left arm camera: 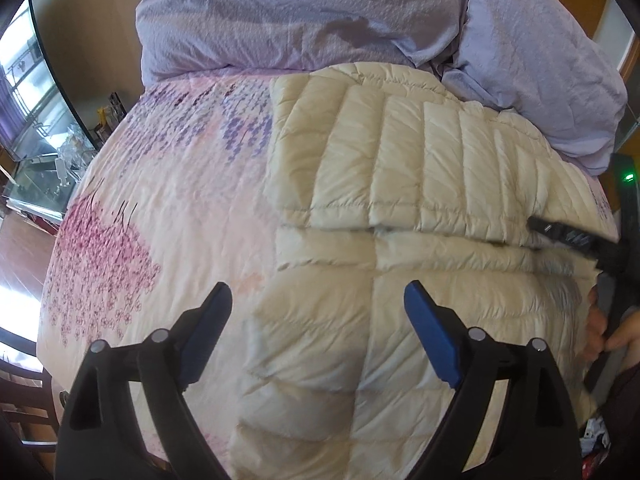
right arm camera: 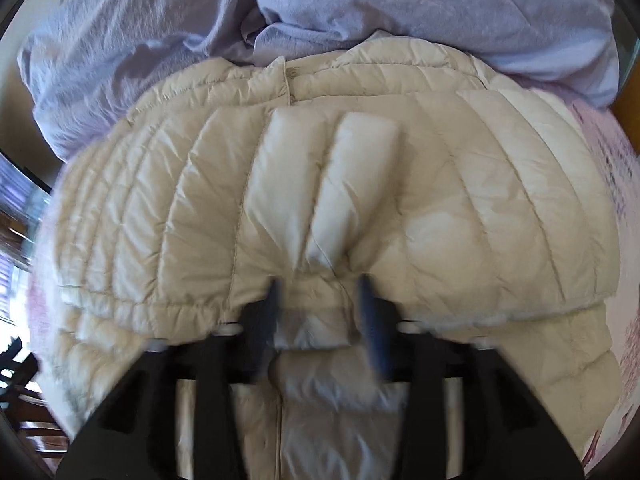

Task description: Fold large clothes

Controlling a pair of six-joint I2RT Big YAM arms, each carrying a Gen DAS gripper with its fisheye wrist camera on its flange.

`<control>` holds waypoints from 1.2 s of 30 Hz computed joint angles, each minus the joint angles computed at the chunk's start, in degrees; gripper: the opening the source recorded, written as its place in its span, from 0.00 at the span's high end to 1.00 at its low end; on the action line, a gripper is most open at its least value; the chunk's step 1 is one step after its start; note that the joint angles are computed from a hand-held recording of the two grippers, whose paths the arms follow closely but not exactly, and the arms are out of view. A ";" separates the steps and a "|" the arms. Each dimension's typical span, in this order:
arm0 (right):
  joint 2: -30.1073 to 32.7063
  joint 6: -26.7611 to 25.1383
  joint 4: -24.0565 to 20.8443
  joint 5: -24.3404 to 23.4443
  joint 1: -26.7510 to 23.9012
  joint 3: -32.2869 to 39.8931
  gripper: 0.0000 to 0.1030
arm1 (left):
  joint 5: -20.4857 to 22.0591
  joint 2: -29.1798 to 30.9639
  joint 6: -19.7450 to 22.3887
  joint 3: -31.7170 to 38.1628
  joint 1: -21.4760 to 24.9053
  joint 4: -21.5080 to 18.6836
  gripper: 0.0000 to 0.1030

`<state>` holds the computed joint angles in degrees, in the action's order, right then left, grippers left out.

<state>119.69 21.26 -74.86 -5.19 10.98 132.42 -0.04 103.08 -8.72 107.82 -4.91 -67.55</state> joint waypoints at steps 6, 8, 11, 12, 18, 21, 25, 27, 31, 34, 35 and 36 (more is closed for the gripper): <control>-13.02 -4.87 4.78 -2.84 -4.35 -16.69 0.25 | 7.19 -5.61 2.87 -8.81 4.29 0.61 0.15; -16.68 -6.74 4.49 -2.21 -5.95 -21.56 0.25 | 9.54 -7.54 3.72 -11.98 5.53 0.61 0.15; -20.76 -8.46 2.49 -2.34 -8.73 -27.01 0.25 | 12.60 -9.56 4.20 -15.61 6.85 0.38 0.15; -22.40 -8.76 1.70 -3.03 -9.90 -29.26 0.25 | 13.28 -9.98 4.12 -16.56 7.07 0.37 0.15; -28.34 -9.75 -2.12 -4.80 -14.72 -38.03 0.25 | 16.34 -11.52 3.11 -21.16 8.07 -0.38 0.16; -29.45 -9.71 -3.16 -6.00 -16.10 -40.67 0.25 | 16.49 -11.76 2.93 -22.35 8.07 -0.83 0.17; -30.14 -10.25 -3.28 -7.72 -16.40 -43.07 0.25 | 16.46 -11.78 2.76 -22.75 7.84 -1.28 0.20; -30.15 -10.71 -3.44 -8.10 -16.38 -43.71 0.25 | 16.57 -11.70 2.54 -22.85 7.71 -1.48 0.22; -30.27 -11.47 -3.63 -9.90 -16.74 -44.87 0.28 | 16.54 -12.11 2.31 -23.55 7.55 -1.15 0.25; -30.58 -12.08 -3.40 -12.33 -17.30 -45.96 0.37 | 17.16 -12.47 2.14 -23.82 7.64 -1.15 0.31; -30.91 -12.32 -3.13 -12.31 -17.29 -46.37 0.37 | 17.23 -12.62 2.15 -23.96 7.66 -1.16 0.32; -31.10 -12.73 -3.08 -12.79 -17.25 -46.66 0.40 | 17.49 -12.77 2.20 -24.09 7.67 -1.22 0.35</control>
<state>88.59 8.53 -77.93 -17.98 -6.27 85.77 17.45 90.31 -6.52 83.73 2.76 -68.77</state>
